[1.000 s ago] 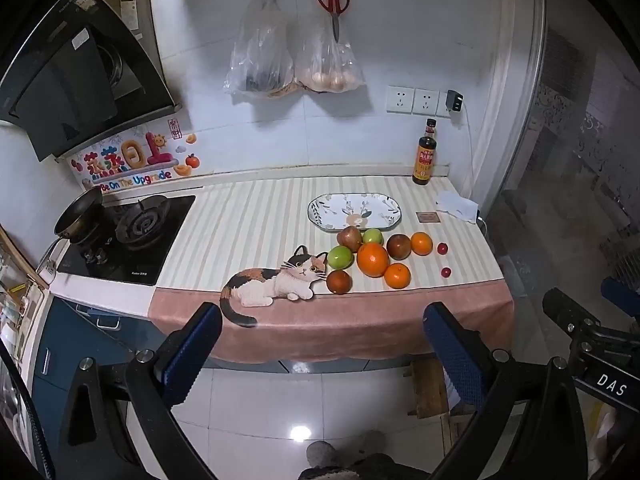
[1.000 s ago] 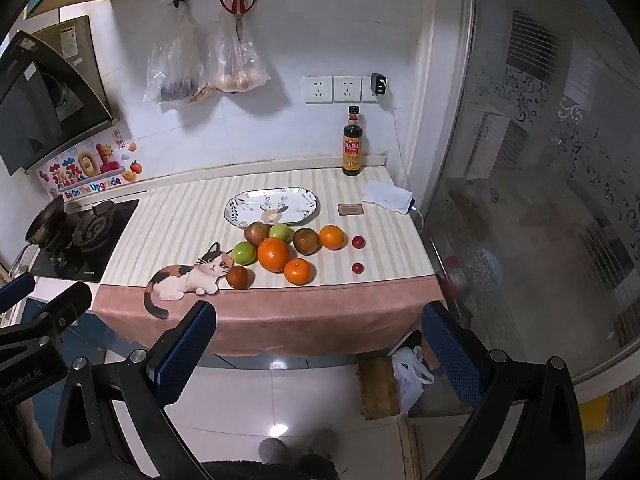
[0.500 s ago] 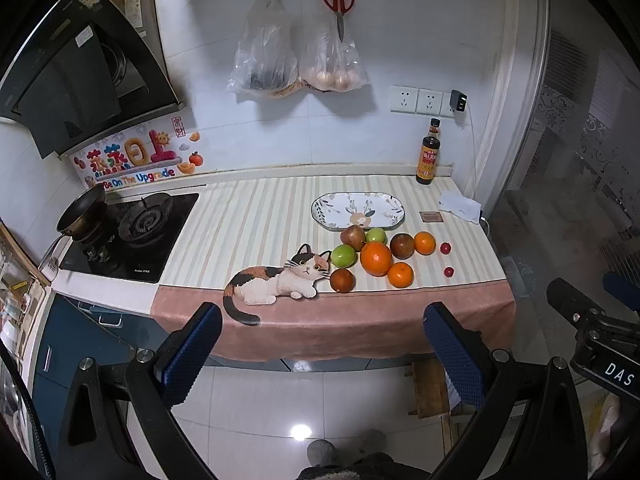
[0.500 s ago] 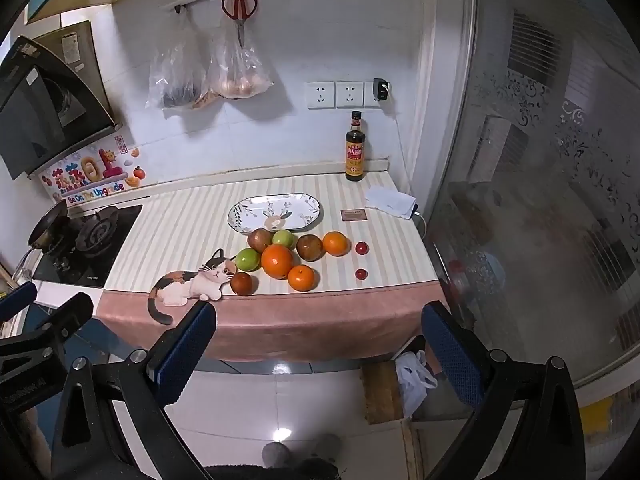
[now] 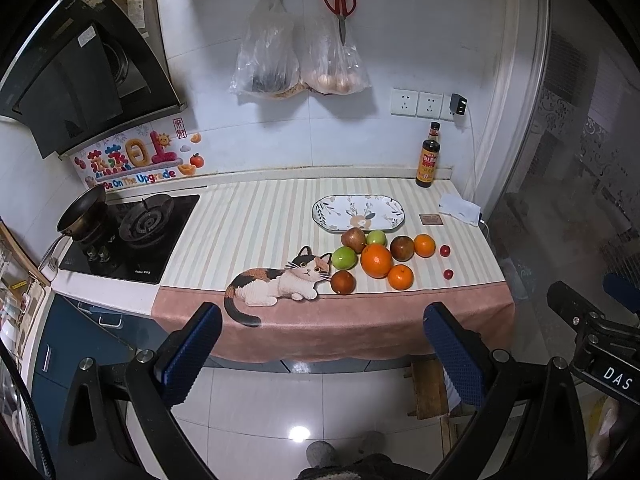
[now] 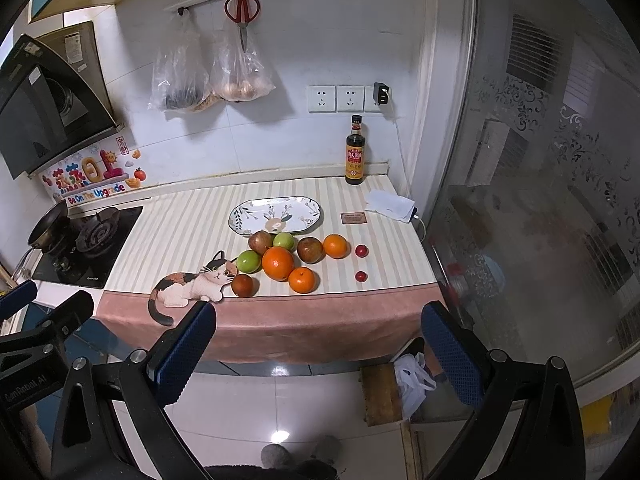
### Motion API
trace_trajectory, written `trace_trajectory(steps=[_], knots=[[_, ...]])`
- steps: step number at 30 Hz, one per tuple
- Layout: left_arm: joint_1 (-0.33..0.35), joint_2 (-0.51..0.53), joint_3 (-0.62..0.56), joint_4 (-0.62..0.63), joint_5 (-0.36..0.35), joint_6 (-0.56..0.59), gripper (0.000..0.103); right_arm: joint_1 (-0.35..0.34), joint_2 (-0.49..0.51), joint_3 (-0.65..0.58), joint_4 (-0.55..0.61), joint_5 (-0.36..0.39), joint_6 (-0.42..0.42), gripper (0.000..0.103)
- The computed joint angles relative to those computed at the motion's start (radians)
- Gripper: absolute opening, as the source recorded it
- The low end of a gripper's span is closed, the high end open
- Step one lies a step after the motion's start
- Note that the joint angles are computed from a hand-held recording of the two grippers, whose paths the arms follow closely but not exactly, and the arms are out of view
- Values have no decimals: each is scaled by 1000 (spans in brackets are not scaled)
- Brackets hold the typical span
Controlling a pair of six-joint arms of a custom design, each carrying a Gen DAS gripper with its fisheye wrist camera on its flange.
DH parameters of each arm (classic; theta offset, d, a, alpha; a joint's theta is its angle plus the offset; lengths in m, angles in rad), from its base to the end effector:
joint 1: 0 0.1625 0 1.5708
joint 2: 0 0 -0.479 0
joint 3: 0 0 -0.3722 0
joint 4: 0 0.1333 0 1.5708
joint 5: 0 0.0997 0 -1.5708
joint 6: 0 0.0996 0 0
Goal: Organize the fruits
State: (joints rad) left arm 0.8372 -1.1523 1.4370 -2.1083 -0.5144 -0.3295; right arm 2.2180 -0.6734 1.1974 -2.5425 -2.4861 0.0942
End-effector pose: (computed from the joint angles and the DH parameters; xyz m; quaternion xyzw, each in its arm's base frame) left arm -0.2789 -0.6380 0.4731 0.1097 0.8521 -0.3473 0.3758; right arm 0.5335 -0.6157 0.2634 0.1444 -0.8683 0.3417 0.3294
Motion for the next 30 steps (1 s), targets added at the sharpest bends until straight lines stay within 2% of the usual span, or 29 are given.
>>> trace_trajectory(steps=[30], knots=[[-19, -13, 5, -29, -5, 16, 103, 15, -18, 18, -6, -3, 4, 103]])
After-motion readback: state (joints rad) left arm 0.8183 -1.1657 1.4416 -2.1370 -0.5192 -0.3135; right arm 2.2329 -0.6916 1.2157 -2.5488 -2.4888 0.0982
